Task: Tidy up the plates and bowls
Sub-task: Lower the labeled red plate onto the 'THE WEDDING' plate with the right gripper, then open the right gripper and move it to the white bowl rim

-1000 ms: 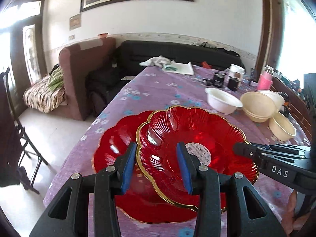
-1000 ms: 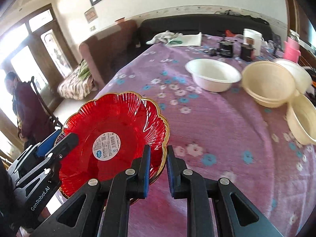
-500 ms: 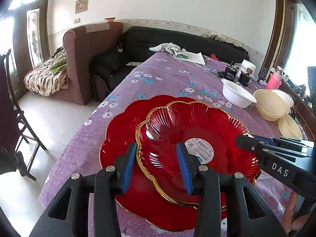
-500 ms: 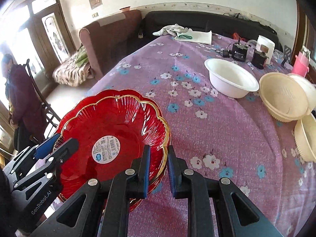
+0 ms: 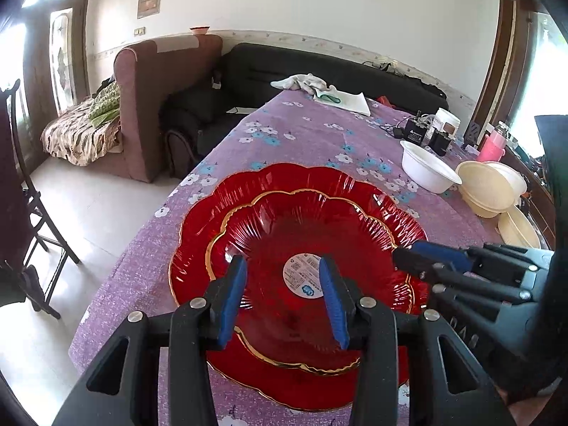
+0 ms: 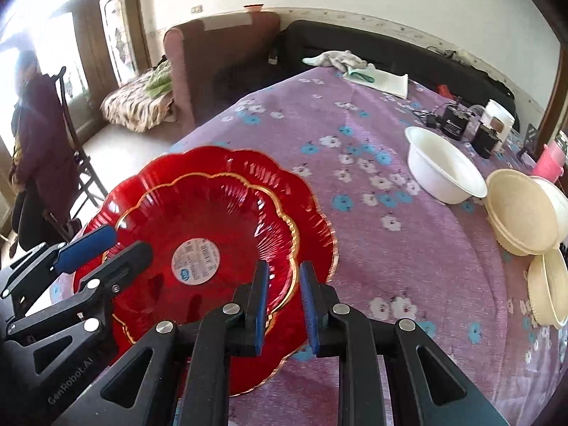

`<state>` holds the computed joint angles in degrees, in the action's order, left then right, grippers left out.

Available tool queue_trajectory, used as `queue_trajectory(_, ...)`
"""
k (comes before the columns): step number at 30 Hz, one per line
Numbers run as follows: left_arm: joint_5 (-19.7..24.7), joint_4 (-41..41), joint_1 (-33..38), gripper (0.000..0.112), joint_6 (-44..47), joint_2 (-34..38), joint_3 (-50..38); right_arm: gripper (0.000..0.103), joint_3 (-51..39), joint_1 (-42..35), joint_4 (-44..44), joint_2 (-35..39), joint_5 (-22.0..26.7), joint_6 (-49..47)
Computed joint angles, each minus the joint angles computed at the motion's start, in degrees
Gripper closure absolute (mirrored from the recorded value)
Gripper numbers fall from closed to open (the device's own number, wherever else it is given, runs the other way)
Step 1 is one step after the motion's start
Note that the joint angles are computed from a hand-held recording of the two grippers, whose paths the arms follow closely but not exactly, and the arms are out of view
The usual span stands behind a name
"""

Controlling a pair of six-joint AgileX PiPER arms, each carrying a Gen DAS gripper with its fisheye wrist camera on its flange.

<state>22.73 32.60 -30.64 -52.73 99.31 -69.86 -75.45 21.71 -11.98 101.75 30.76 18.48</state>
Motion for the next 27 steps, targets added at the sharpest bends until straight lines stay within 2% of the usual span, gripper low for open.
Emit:
queue_trajectory(4,-0.1,0.4,-0.1,0.065,-0.5,-0.4,0.1,0.082,1.9,-1.0,4.1,-0.9,-1.7,-3.1)
queue_trajectory(5,-0.1,1.2,-0.3,0.062,-1.2,-0.5,0.3,0.082,2.7,-1.9,6.8,-1.6,-2.1,-5.1)
queue_trajectory(9,0.2,2.8,-1.5,0.061,-2.3,-0.9,0.1,0.082,5.5,-4.5,13.3,-4.4,-3.5,-9.8)
queue_trajectory(10,0.3,3.0,-1.9,0.061,-2.5,-0.8,-0.1,0.082,6.6,-5.7,17.3,-5.6,-4.1,-13.1)
queue_trajectory(19,2.3,5.2,-5.4,0.060,-3.5,-0.1,-2.2,0.082,12.1,-15.4,35.2,-13.8,-3.5,-27.2)
queue_trajectory(27,5.0,5.2,-9.1,0.058,-2.1,1.9,-5.6,0.081,15.1,-25.6,46.0,-15.5,-1.4,-36.9)
